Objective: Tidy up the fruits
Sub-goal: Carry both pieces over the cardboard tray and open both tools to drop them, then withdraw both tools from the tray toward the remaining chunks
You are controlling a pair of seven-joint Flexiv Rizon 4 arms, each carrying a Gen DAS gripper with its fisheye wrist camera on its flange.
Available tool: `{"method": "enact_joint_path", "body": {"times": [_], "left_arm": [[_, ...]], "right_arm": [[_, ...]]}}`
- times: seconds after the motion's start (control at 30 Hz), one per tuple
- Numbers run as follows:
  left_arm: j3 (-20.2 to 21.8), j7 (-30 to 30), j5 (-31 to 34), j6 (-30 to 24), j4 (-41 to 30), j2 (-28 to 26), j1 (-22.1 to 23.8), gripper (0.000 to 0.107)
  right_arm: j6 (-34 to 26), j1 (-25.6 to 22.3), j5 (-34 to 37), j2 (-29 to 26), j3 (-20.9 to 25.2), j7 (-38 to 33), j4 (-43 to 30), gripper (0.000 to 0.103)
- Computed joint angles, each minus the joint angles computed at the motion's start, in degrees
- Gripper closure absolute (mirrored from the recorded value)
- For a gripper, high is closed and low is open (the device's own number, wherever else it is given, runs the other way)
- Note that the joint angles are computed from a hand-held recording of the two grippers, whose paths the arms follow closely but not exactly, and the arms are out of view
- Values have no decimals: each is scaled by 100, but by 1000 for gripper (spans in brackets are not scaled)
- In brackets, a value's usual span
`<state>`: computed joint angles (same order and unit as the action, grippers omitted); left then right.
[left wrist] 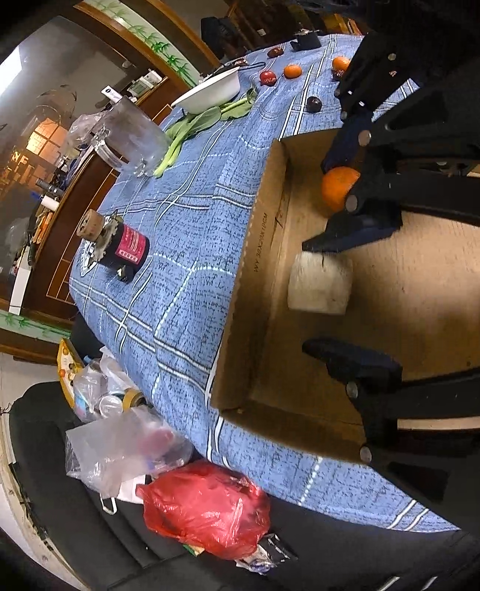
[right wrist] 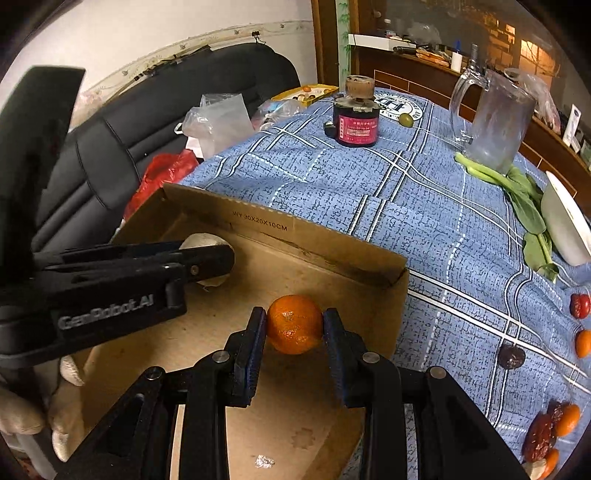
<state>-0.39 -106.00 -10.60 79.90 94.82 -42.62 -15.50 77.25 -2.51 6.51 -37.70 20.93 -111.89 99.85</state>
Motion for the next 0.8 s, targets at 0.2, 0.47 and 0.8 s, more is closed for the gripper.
{"method": "enact_joint_path", "body": {"times": [0.2,0.47,0.8], "left_arm": [[-60,-44,-32,229,348,232,59,58],[-29,-426,-121,1023,1282,876,-19,47],[-1153,-316,-152,1928,2177,1376,150,40]], "right_arm": [[381,-54,43,98,91,-19,167,43],[903,-870,427,548,808,-378,661,35],[606,-3460,1790,974,2662,-1750,1275,31]]}}
